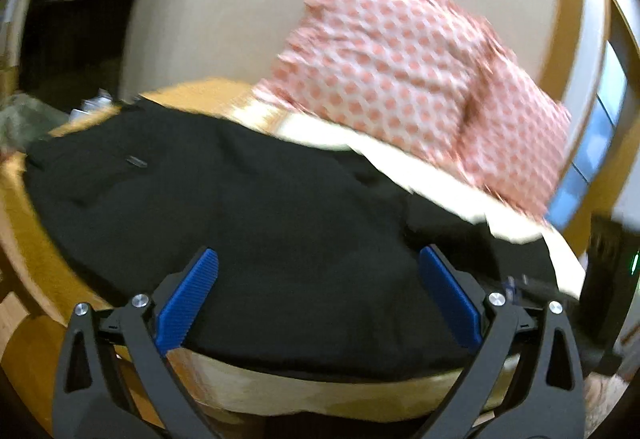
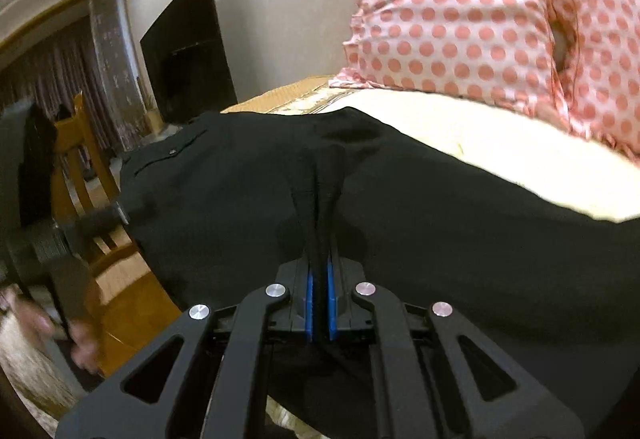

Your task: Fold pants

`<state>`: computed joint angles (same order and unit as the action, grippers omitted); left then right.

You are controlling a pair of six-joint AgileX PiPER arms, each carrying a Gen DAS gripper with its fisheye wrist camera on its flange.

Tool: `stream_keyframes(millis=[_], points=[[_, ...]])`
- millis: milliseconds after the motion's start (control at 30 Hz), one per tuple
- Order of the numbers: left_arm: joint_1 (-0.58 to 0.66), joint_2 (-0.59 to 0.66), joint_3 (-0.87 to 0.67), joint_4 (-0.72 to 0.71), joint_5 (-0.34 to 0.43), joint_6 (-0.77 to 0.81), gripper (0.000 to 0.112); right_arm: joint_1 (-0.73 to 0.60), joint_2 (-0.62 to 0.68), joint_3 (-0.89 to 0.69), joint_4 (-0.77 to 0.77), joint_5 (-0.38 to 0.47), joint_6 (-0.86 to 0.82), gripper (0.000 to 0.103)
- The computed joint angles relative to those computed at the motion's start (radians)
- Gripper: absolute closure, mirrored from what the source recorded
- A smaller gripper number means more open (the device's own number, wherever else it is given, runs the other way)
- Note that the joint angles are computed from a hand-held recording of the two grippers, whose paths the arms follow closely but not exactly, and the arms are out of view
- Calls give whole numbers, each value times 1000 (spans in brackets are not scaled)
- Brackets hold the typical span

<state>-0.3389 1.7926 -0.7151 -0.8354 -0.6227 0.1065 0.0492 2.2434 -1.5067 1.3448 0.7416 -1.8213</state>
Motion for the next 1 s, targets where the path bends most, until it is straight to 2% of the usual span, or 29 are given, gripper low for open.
stream_keyframes(millis=[67,100,133,167,233,300,367,467,500,567,733,833,867,900,1000], points=[[25,-50,40,-52,-24,23,12,21,-17,42,13,-54,-69,90],[44,-71,59,-72,-31,28,12,19,-26,55,3,-38,-90,70],[74,-94,75,-107,-24,41,12,13,-28,51,-47,19,-71,49],[105,-110,86,-118,-5,36,12,6,-30,55,-56,59,-81,46],[187,-135,108,-59,51,-48,13,-16,-39,63,-44,138,-124,46],[259,-152,134,47,87,-174,14,-38,-39,61,16,161,-149,46],[336,-162,155,176,116,-329,17,-44,-9,9,23,122,-70,46],[420,-161,182,378,126,-549,19,-36,65,-101,-100,66,106,46],[443,-155,183,437,130,-605,21,-47,62,-95,-85,83,97,44],[468,-143,180,496,144,-672,22,-40,42,-59,-75,59,66,41],[476,-122,188,585,146,-789,22,-43,33,-34,-57,60,24,34],[494,-100,192,753,131,-962,23,-38,31,-38,-61,65,36,33],[490,-91,187,769,127,-980,24,-36,33,-40,-62,66,38,33],[477,-89,172,745,156,-957,25,-37,33,-41,-64,68,39,33],[432,-112,144,569,219,-780,25,-38,33,-40,-64,71,36,33]])
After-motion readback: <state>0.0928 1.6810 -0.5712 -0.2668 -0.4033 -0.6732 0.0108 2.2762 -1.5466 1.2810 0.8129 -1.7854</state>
